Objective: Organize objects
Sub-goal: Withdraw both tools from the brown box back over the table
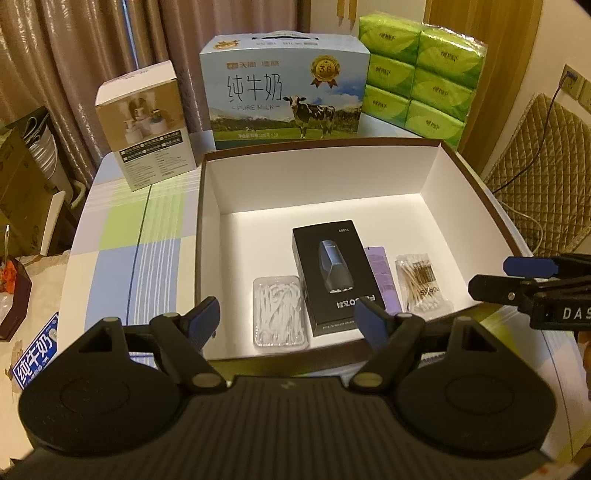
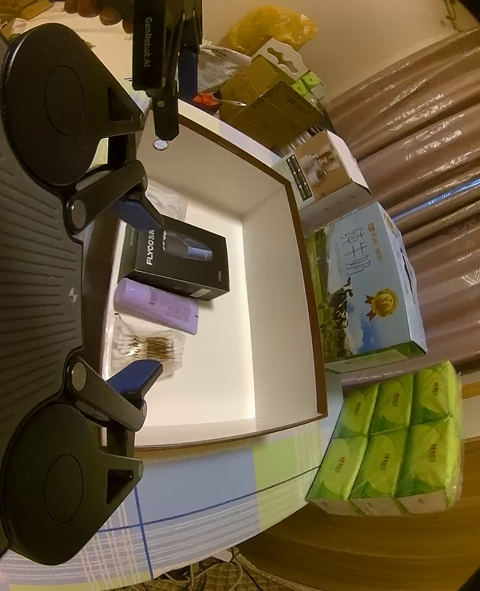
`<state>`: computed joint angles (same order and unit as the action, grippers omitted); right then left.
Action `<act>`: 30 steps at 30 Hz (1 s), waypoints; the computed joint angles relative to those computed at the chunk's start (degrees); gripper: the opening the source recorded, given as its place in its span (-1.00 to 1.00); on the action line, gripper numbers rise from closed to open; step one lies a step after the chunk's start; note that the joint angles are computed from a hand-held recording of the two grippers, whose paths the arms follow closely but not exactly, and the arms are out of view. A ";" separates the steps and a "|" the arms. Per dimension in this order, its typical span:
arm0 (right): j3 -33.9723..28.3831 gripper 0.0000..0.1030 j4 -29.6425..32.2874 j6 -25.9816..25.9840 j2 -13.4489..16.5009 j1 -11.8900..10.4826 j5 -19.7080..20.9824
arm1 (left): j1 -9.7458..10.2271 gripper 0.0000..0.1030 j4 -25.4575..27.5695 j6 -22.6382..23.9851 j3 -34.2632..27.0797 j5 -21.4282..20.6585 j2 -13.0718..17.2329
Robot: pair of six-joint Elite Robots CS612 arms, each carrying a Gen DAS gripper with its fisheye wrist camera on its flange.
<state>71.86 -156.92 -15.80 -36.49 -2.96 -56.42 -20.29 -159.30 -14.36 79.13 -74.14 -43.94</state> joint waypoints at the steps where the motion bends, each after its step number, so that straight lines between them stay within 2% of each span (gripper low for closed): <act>1: 0.47 0.45 -0.22 -0.22 -0.29 -0.03 0.04 | -0.07 0.50 -0.17 -0.23 0.37 0.08 -0.25; 8: 3.10 0.45 -1.35 -0.72 -1.88 -0.27 0.53 | -0.72 0.50 -1.81 -0.90 3.51 0.46 -2.03; 30: 12.28 0.45 -1.50 -5.29 -6.77 -1.36 0.20 | -2.46 0.51 -2.56 -8.51 14.09 0.20 -7.10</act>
<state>84.14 -158.42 -21.09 -43.27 -4.31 -56.22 -22.75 -161.85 -22.87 93.22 -73.93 -51.04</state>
